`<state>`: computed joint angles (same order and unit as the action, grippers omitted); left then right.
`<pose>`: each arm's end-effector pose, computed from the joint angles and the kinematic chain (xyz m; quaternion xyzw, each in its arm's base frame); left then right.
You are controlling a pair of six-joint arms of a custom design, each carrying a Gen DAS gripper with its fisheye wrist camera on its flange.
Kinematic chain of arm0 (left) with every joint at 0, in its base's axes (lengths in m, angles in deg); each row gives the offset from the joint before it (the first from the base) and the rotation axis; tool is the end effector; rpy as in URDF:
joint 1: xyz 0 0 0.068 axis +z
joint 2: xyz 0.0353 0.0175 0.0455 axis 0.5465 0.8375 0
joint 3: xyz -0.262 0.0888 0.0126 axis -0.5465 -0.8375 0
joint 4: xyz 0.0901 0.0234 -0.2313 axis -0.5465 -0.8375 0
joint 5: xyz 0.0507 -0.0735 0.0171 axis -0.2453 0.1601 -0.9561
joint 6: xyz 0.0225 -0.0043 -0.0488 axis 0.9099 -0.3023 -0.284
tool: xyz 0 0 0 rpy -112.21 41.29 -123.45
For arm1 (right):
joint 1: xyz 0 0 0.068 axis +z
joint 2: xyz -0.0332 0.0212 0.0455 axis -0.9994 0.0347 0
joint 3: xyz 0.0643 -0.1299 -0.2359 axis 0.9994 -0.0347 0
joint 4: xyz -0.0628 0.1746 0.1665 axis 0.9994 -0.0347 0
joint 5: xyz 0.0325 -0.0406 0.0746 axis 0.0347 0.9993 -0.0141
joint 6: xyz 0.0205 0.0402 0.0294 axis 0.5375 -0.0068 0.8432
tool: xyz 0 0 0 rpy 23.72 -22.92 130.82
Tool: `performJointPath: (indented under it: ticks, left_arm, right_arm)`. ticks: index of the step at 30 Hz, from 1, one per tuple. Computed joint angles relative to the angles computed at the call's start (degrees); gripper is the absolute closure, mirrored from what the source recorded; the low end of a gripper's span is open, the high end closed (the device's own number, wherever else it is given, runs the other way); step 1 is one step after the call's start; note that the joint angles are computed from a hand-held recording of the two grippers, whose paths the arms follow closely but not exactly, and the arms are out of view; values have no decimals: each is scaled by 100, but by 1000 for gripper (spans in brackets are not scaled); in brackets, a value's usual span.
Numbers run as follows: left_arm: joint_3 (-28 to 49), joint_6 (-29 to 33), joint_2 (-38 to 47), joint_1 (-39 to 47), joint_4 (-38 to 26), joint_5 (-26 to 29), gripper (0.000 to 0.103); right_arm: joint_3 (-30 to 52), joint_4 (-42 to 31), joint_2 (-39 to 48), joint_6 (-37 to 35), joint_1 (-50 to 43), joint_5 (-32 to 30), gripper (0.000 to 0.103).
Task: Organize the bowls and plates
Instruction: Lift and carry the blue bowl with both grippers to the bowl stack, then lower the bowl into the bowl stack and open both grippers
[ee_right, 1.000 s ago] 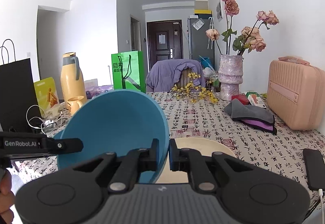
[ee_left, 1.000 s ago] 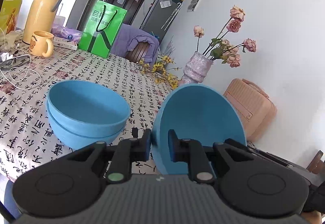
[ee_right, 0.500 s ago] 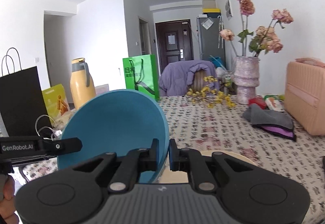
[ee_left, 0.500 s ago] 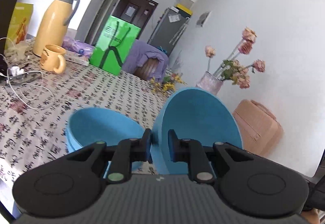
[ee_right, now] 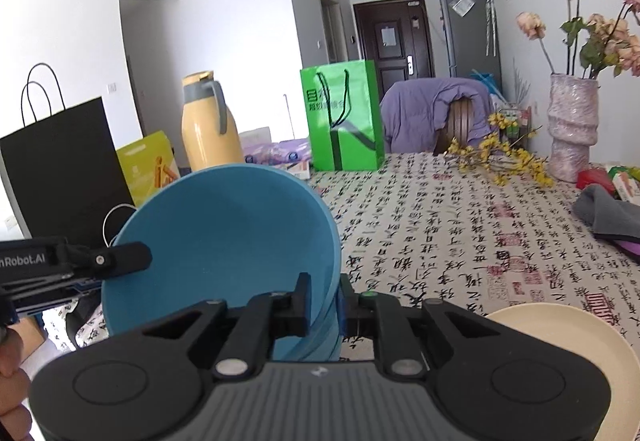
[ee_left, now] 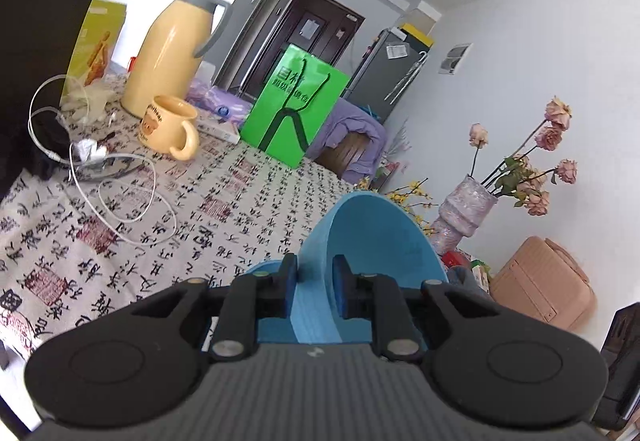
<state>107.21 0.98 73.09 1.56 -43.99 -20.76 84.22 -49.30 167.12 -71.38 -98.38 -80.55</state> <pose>0.2049 -0.1018 0.1706 -0.2838 0.7778 -0.1317 0.5451 0.3489 -0.0369 0.1548 -0.2567 0.8137 0.2513 0.4570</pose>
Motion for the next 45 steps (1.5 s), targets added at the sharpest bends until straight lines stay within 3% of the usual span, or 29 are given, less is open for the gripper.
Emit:
performJointPath:
  ticks: [6, 7, 9, 11, 14, 19, 27, 35, 38, 45]
  left_arm:
    - [-116, -85, 315, 273, 342, 360, 80]
    - [-143, -117, 347, 300, 413, 381, 77]
    - [-167, -131, 395, 308, 482, 329, 60]
    - [-117, -43, 429, 215, 410, 89, 59]
    - [-106, 45, 424, 180, 370, -4, 53]
    - [-111, 138, 354, 140, 312, -16, 50]
    - [-47, 351, 196, -102, -9, -119, 36]
    - [-169, 623, 10, -992, -309, -924, 14]
    - [-262, 467, -55, -1354, -410, -1047, 11]
    - [-164, -216, 750, -2794, -810, -2350, 4]
  right_arm:
    - [14, 78, 227, -213, 253, 329, 80]
    - [-17, 111, 243, -322, 298, 399, 76]
    - [-247, 483, 212, -512, 382, 527, 64]
    - [-654, 1199, 126, -645, 448, 717, 55]
    - [-920, 1674, 48, -763, 501, 844, 52]
    - [-794, 1334, 24, -802, 413, 638, 52]
    - [-715, 1058, -26, -709, 152, 351, 49]
    - [-1115, 1149, -297, -715, -426, -244, 41]
    - [-1446, 1419, -383, -721, -796, -580, 34]
    - [-2068, 1629, -336, -1094, -1922, -1256, 27]
